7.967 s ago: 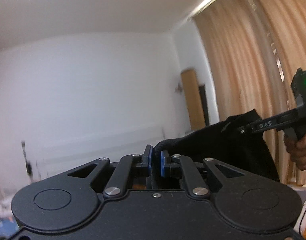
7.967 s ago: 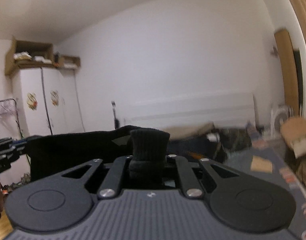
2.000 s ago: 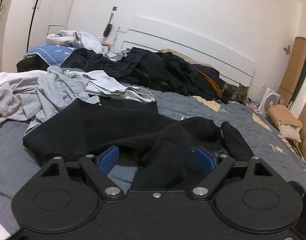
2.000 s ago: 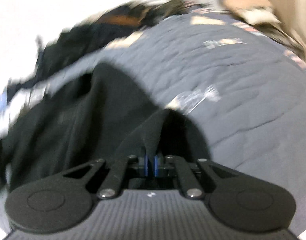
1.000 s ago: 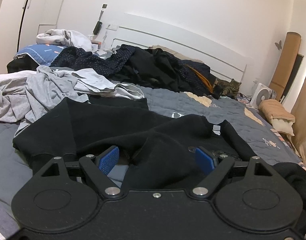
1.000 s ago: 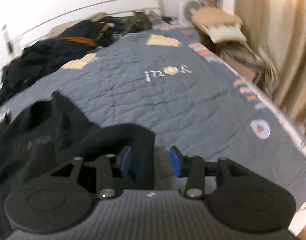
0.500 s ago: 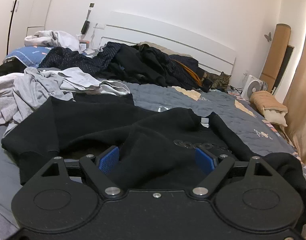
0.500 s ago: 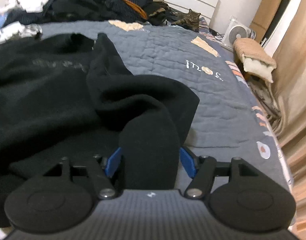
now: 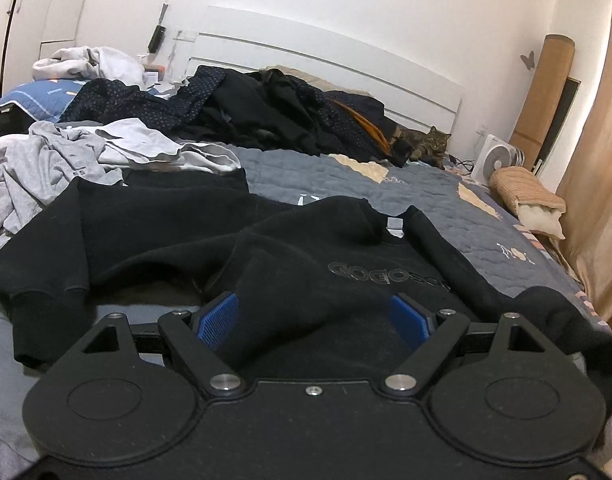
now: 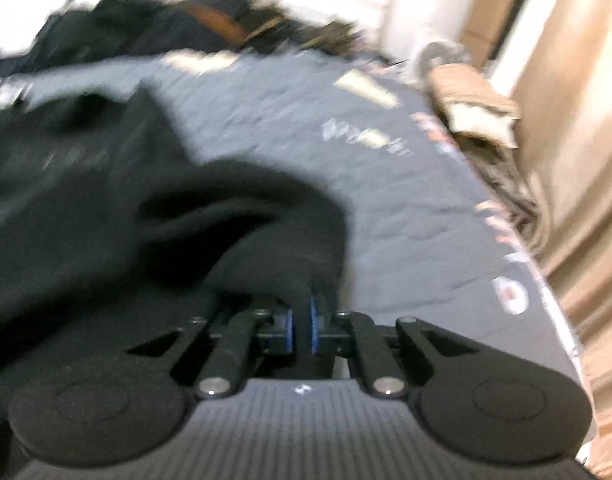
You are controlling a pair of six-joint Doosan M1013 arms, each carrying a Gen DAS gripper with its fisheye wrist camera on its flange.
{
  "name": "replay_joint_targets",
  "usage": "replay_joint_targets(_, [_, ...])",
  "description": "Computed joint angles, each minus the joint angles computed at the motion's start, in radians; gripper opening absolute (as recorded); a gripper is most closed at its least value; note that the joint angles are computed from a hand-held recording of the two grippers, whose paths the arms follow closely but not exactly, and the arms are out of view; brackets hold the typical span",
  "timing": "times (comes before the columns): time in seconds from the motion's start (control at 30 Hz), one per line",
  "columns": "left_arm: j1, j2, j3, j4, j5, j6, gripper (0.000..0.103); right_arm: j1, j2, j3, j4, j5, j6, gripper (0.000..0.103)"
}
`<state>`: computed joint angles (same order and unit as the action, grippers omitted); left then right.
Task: Fold clothes
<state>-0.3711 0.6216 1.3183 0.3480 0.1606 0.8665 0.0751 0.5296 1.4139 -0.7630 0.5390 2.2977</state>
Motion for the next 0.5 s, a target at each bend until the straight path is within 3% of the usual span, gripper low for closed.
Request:
replay_joint_targets(0.17, [0.007, 0.007, -0.009, -0.137, 0.026, 0.119, 0.083, -0.062, 0.004, -0.053, -0.187, -0.007, 0.333, 0.007])
replay_joint_targets(0.4, [0.001, 0.025, -0.029, 0.012, 0.061, -0.008, 0.083, -0.132, 0.087, -0.199, -0.332, 0.071, 0.681, 0.007])
replay_joint_targets(0.47, [-0.003, 0.028, -0.031, 0.068, 0.062, -0.045, 0.083, -0.141, 0.135, -0.266, -0.304, 0.106, 0.653, 0.008])
replay_joint_targets(0.5, [-0.005, 0.03, -0.032, 0.084, 0.064, -0.053, 0.083, -0.144, 0.164, -0.305, -0.255, 0.123, 0.56, 0.009])
